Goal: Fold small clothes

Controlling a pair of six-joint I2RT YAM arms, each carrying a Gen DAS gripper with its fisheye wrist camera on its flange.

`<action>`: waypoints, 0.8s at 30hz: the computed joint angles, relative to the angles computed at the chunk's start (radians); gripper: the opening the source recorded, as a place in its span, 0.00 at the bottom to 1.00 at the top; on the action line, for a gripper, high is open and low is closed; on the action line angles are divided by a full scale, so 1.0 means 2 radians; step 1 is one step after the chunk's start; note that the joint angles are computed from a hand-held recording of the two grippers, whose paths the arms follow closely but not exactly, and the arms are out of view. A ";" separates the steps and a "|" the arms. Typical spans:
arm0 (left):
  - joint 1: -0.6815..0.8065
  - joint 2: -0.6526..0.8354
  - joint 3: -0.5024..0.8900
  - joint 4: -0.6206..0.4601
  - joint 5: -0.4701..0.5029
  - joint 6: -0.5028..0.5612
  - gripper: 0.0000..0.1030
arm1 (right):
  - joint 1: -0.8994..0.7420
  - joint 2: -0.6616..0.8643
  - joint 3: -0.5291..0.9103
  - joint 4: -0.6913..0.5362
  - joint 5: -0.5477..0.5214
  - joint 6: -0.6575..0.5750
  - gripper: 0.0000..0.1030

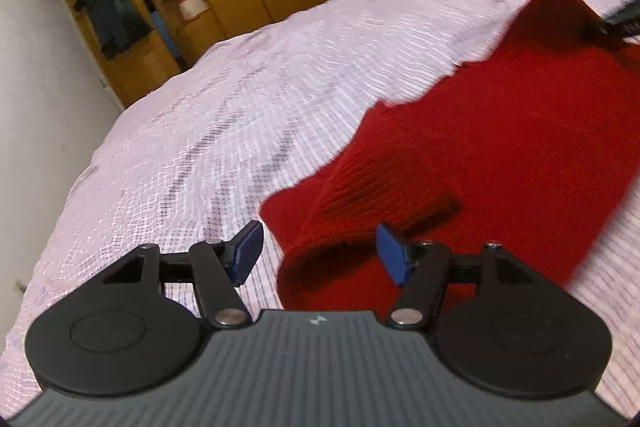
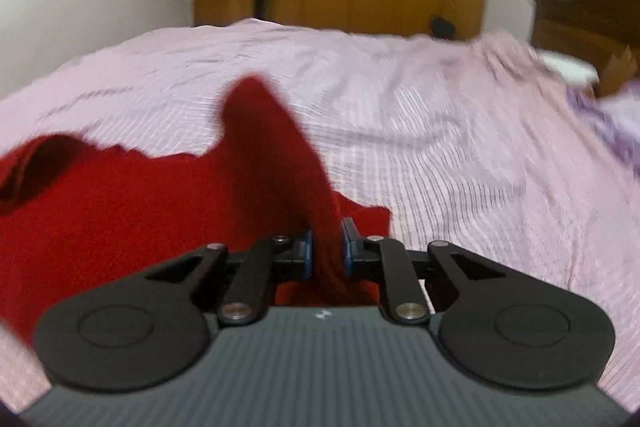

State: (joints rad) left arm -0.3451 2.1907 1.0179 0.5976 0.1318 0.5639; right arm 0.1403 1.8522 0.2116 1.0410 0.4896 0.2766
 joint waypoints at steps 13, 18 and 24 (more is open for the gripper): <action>-0.002 0.027 0.070 -0.069 0.014 -0.119 0.67 | -0.082 0.054 -0.007 0.060 -0.106 0.075 0.25; -0.004 0.049 0.106 -0.092 0.015 -0.157 0.30 | -0.096 0.052 -0.002 0.058 -0.128 0.070 0.25; 0.002 0.035 0.074 -0.013 0.000 -0.192 0.12 | -0.030 0.111 -0.040 0.254 0.001 0.042 0.08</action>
